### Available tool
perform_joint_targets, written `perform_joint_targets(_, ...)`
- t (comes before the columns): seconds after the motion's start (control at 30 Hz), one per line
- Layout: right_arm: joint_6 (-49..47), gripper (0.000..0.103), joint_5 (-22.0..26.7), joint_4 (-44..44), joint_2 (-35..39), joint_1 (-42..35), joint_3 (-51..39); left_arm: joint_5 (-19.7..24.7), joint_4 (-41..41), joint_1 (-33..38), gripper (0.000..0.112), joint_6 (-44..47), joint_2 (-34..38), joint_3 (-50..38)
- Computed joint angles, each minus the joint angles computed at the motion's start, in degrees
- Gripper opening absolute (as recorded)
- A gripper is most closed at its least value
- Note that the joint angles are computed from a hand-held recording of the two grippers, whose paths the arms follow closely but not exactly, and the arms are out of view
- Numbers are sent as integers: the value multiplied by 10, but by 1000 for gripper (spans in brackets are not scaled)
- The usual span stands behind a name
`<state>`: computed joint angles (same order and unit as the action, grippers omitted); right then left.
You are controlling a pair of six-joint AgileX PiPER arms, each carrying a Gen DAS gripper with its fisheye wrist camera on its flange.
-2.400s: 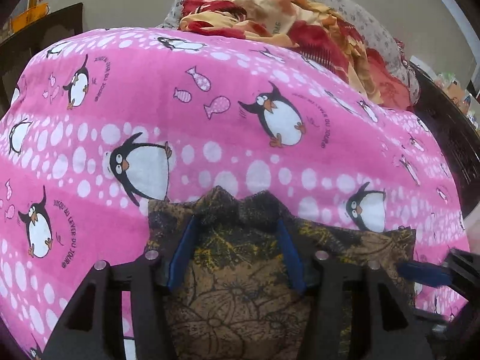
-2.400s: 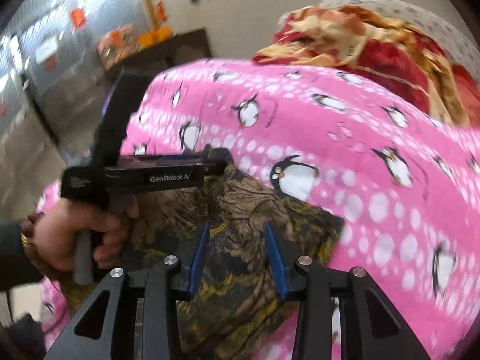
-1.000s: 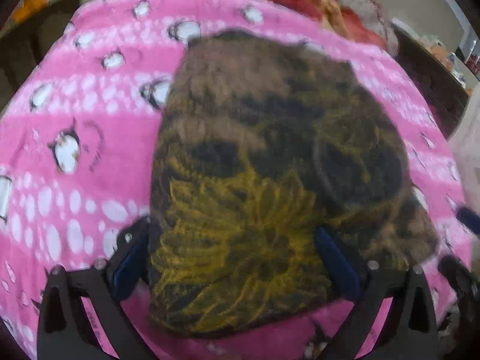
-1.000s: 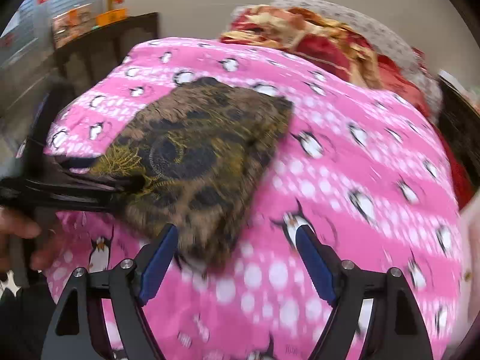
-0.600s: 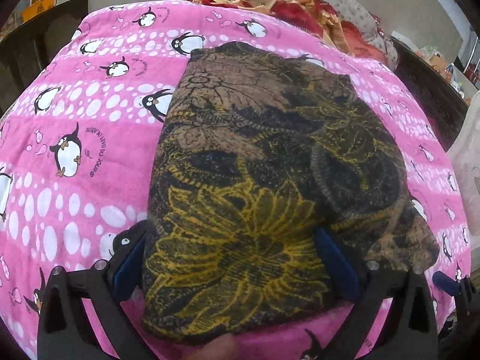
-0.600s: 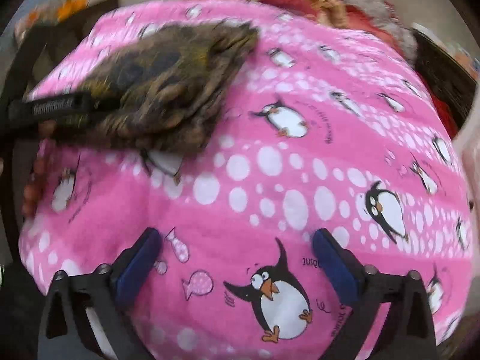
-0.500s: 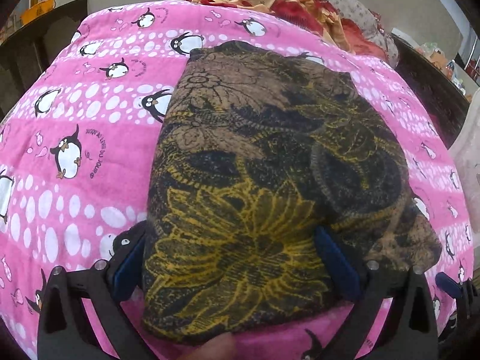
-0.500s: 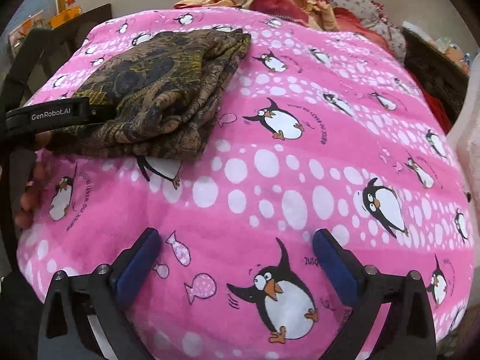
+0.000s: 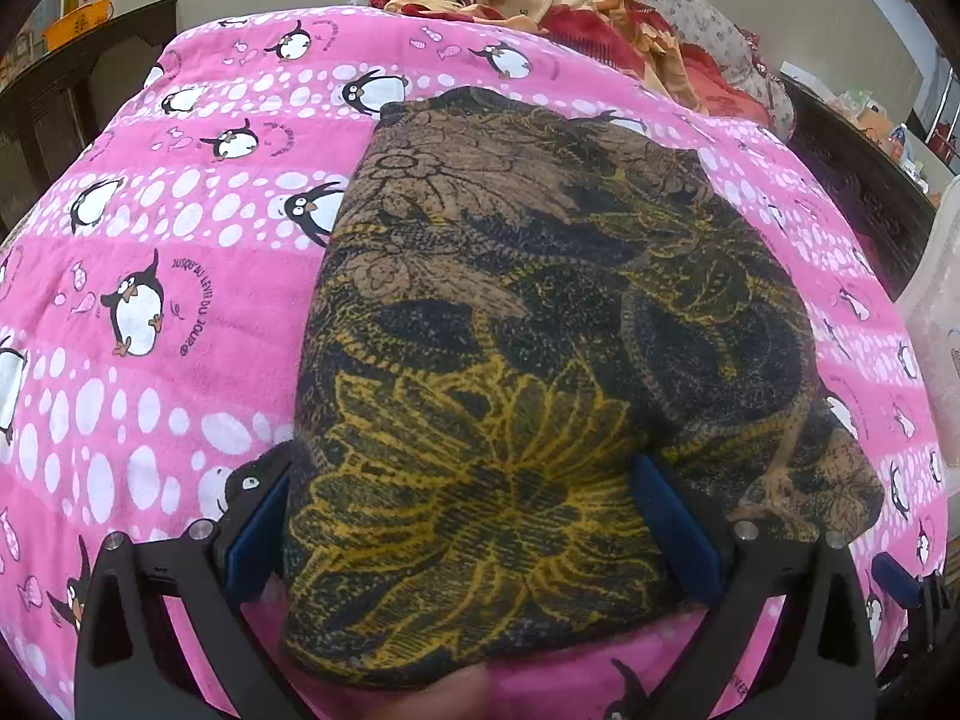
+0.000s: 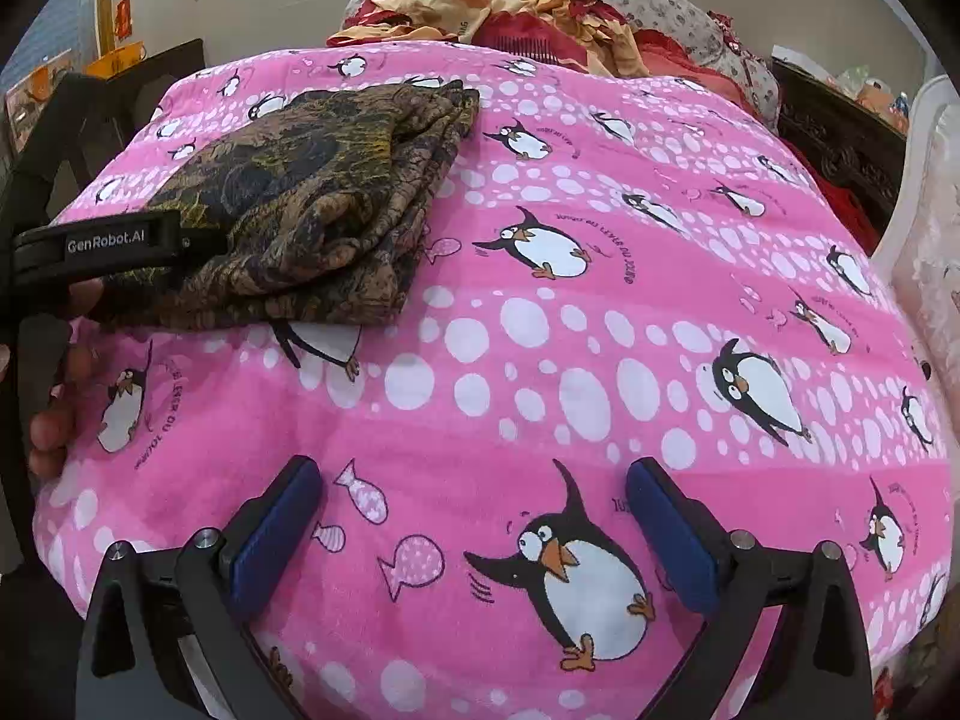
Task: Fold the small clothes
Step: 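Release the folded garment and pull both grippers back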
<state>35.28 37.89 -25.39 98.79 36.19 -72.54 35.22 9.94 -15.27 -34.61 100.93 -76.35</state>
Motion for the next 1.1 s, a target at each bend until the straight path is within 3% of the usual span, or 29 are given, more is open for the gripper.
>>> perform_joint_targets(0.1, -21, 103, 21, 18, 8, -4, -20, -1, -4, 2, 103, 4, 0, 0)
perform_joint_targets(0.27, -102, 103, 118, 120, 31, -28, -103, 4, -6, 1, 103, 6, 0, -2)
perform_joint_targets(0.33, -114, 103, 141, 142, 26, -36, -119, 34, 8, -7, 103, -9, -8, -10)
perform_joint_targets(0.47, -93, 103, 193, 115, 1, -33, -155, 142, 102, -57, 103, -93, -46, -30)
perform_joint_targets(0.7, -99, 103, 234, 74, -38, -18, -226, 259, 122, -107, 103, -103, -84, -94)
perform_joint_targets(1.1, -91, 103, 251, 70, -36, -6, -267, 311, 152, -145, 103, -111, -76, -146)
